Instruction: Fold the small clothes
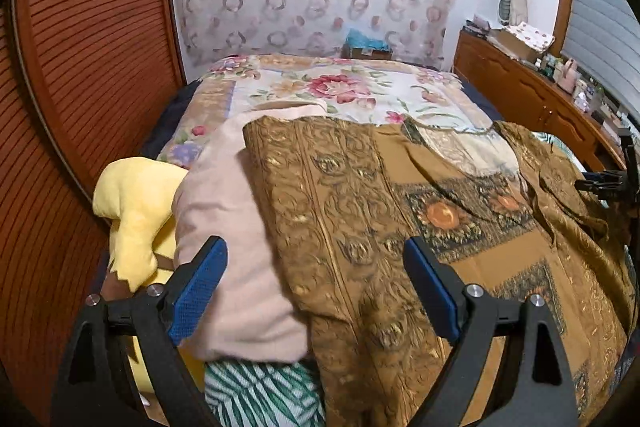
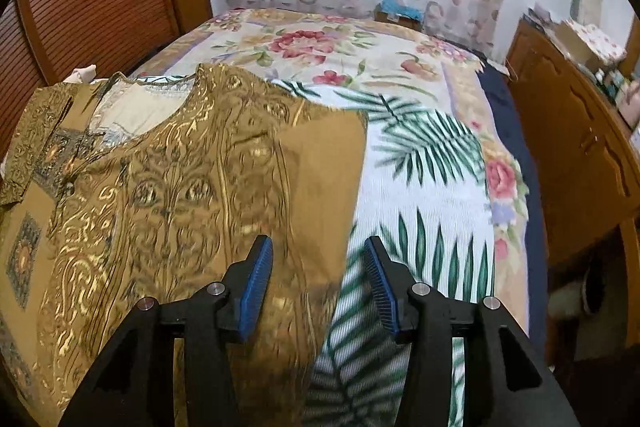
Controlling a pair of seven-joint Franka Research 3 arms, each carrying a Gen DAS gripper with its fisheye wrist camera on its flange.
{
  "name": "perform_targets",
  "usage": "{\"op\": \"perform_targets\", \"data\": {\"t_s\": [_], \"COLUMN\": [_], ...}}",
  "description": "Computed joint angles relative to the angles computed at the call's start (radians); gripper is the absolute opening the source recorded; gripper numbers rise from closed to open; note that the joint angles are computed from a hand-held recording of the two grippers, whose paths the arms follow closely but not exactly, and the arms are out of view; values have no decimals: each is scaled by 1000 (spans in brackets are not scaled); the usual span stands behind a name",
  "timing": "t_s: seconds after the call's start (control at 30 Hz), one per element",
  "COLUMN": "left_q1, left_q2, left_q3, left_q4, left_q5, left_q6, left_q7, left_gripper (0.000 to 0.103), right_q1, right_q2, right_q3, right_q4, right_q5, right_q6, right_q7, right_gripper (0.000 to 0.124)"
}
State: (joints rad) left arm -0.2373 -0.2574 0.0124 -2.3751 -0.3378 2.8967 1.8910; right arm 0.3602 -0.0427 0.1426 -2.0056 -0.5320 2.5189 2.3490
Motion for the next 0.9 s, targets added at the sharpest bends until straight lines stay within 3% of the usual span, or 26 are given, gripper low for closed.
{"op": "perform_targets", "data": {"t_s": [0.07,0.2,0.4,0.53,0.77,0.8,0.83,0.9], "left_q1": [-31,4,69,90,131,133,133,123], "left_q2": [15,51,99,135,185,185,183,163], "left_q3": [34,11,-30,-50,-84,-88,-90,-91], "left_q4": [21,59,99,135,192,192,191,177], "left_q5": [-71,-81,-55,-63,-82,-96,-117,-189], "left_q6": [-18,-39,-63,-87,-113,-107,-104,-87], "left_q7": [57,66,40,49,42,53,72,131], "left_gripper": [83,65,58,40,39,35,16,8], "right_q1": [-2,-1,-2,-11,-16,-16,-16,-15], "right_q2": [27,52,26,24,18,19,18,20], "right_q3": [-6,-25,-34,-28,-21,-20,-20,-19], "right_q4": [24,33,-29,-44,-45,-43,-43,-40], "right_q5": [16,19,-99,-79,-72,-75,-78,-78], "right_q6": [9,55,128,154,145,142,140,138], "right_q7": [-27,-44,57,42,29,31,33,34], "right_gripper": [49,51,58,64,66,66,66,66]}}
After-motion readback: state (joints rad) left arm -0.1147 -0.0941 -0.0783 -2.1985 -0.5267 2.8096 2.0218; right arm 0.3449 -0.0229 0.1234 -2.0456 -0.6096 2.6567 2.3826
